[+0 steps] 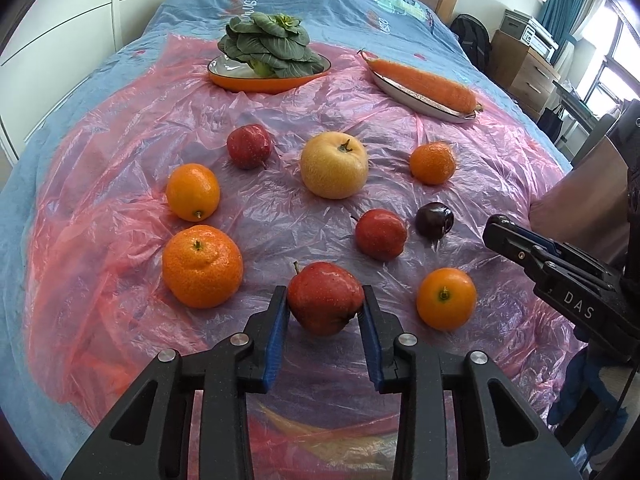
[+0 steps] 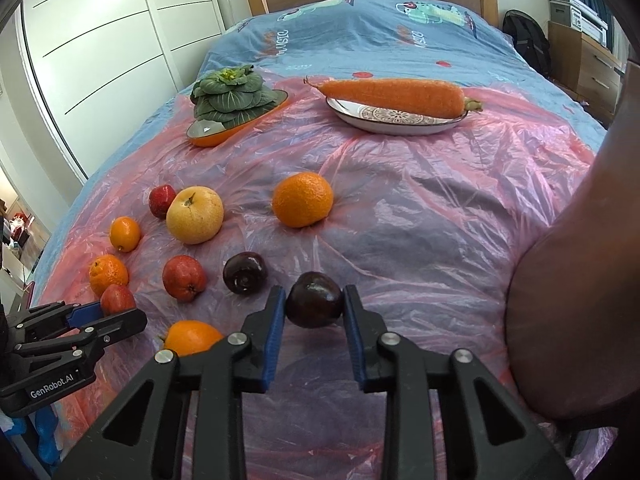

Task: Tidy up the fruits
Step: 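Grasp the red apple with the left tool while the right tool grasps a dark plum, then carry the red apple and dark plum with both tools over the green tray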

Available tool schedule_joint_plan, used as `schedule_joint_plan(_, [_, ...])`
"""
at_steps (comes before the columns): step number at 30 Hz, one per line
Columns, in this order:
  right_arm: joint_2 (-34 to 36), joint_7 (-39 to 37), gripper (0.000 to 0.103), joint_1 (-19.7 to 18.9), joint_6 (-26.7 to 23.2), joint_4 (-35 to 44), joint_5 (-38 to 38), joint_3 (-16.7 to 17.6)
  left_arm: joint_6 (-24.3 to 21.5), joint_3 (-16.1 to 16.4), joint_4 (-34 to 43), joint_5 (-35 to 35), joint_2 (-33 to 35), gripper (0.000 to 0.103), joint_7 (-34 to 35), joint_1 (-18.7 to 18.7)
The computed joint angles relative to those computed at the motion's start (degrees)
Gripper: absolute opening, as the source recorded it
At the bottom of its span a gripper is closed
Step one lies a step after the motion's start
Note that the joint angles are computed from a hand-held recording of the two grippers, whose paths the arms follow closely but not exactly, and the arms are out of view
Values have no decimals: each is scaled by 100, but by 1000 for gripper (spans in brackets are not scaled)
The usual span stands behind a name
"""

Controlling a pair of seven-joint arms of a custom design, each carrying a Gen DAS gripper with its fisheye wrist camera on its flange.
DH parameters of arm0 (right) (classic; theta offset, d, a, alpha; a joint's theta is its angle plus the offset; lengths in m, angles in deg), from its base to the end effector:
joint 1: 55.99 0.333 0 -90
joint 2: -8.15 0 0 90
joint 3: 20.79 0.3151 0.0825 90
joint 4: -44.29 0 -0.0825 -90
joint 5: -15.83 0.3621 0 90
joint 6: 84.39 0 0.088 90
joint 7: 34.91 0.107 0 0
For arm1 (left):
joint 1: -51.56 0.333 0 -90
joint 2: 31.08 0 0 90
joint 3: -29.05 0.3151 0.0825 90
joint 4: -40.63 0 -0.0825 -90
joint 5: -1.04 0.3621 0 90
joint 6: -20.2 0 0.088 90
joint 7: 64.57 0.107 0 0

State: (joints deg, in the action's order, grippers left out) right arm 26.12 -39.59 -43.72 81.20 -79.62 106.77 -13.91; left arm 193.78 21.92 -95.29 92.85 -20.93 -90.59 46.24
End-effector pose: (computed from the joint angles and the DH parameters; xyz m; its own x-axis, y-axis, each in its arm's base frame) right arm 0.5303 0.1211 0.2730 0.5039 -0.8427 -0.1897 -0.7173 -0.2858 -0.6355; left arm 0.4430 -0.1754 0.2788 0.1942 -0.9668 0.1659 -0.8013 -0.2539 -0.5417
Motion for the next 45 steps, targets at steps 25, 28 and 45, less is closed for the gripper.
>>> schedule_joint_plan(25, [-3167, 49, 10, -757, -1055, -3014, -47, -1146, 309, -971, -680, -3131, -1152, 30, 2810, -1111])
schedule_joint_plan(28, [-3230, 52, 10, -1066, -1131, -3041, -129, -1388, 123, -1115, -308, -3713, -931, 30, 3462, -1426])
schedule_joint_plan(45, [-1606, -255, 10, -2639, -1824, -1196, 212, -1994, -1393, -869, 3738, -5332, 1828, 30, 6379, -3133])
